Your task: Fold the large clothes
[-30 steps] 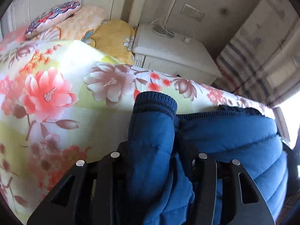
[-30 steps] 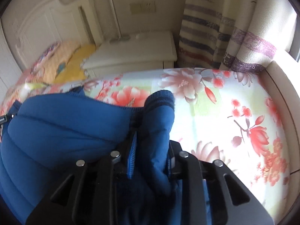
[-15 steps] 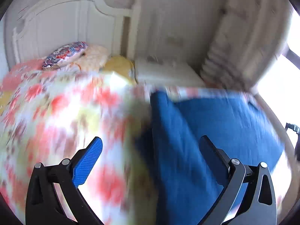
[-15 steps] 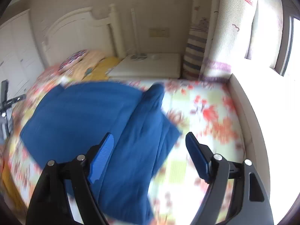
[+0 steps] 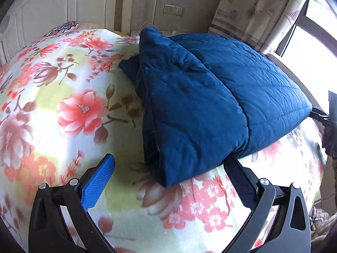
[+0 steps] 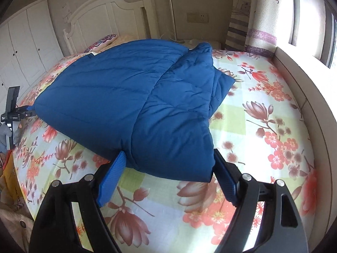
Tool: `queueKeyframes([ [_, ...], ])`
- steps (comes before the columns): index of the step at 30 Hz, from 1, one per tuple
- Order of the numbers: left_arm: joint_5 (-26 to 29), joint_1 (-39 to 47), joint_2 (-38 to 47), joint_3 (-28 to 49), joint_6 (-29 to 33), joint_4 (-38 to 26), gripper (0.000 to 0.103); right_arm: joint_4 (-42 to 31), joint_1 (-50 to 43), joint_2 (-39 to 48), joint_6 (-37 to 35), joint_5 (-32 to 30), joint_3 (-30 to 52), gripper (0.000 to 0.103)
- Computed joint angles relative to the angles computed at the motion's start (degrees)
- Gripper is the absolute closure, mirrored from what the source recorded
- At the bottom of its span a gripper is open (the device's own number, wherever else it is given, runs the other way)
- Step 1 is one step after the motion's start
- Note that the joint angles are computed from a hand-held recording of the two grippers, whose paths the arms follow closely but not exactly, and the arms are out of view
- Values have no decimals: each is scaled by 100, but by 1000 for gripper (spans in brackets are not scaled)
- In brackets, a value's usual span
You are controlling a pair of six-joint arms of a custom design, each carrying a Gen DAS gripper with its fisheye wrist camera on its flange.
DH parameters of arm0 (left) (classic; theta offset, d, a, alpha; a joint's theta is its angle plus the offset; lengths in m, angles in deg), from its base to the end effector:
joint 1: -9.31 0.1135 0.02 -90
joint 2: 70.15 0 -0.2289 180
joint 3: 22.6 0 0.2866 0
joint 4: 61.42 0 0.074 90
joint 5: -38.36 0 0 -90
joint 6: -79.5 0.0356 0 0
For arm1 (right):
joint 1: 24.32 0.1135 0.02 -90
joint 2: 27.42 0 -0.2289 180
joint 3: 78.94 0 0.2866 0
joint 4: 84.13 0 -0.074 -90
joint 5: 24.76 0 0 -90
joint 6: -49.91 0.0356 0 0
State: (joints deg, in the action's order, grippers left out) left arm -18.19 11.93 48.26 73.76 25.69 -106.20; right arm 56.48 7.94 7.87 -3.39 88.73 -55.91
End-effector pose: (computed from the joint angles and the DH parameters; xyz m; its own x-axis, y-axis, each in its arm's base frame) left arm 0.4358 0.0003 0.1119 -0.6358 0.4641 -0.6168 0.6863 0.7055 -0.1767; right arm 0.1593 0.0838 0.1012 -0.6993 0.2068 -0.6843 0.1715 0.9778 0.1202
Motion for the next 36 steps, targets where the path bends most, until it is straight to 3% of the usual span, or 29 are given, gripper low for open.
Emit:
queueKeyframes([
  [2, 157, -57, 235, 341, -1, -252, 4, 7, -46, -97, -44, -51, -51, 25],
  [5, 627, -102, 301, 468, 318, -571, 14, 111, -41, -51, -46, -35, -84, 25],
  [7, 634, -171, 18, 30, 352, -101, 25, 221, -64, -159, -67, -69, -210, 25],
  [9, 769, -141, -154, -209, 374, 114, 43, 312, -22, -251, -86, -99, -276, 38],
  [11, 911, -80, -385, -511, 323, 356, 52, 243, 161, -247, 26, 65, -223, 61],
  [13, 920, -67, -654, -841, 346, 541, 57, 104, 509, 122, 375, 414, 35, 72],
  [15, 992, -8, -890, -1084, 454, 516, 60, -129, 863, 287, 636, 744, 212, 76],
  [18, 1073, 205, -1282, -1523, 710, 422, 60, -787, 1497, -603, 1170, 938, 14, 77],
  [21, 1178, 525, -1793, -2069, 1074, 193, 60, -1485, 2820, -437, 2298, 1525, 227, 77],
  [25, 1373, 1227, -2727, -3051, 2083, -444, 60, -2378, 4933, 1034, 4694, 2264, 927, 77],
  [30, 1551, 2005, -3632, -3959, 3180, -1116, 59, -3121, 6579, 2934, 7232, 2494, 1794, 77],
  [36, 1744, 2630, -3762, -4264, 3888, -1485, 56, -3512, 7296, 4181, 8323, 2424, 2582, 77],
])
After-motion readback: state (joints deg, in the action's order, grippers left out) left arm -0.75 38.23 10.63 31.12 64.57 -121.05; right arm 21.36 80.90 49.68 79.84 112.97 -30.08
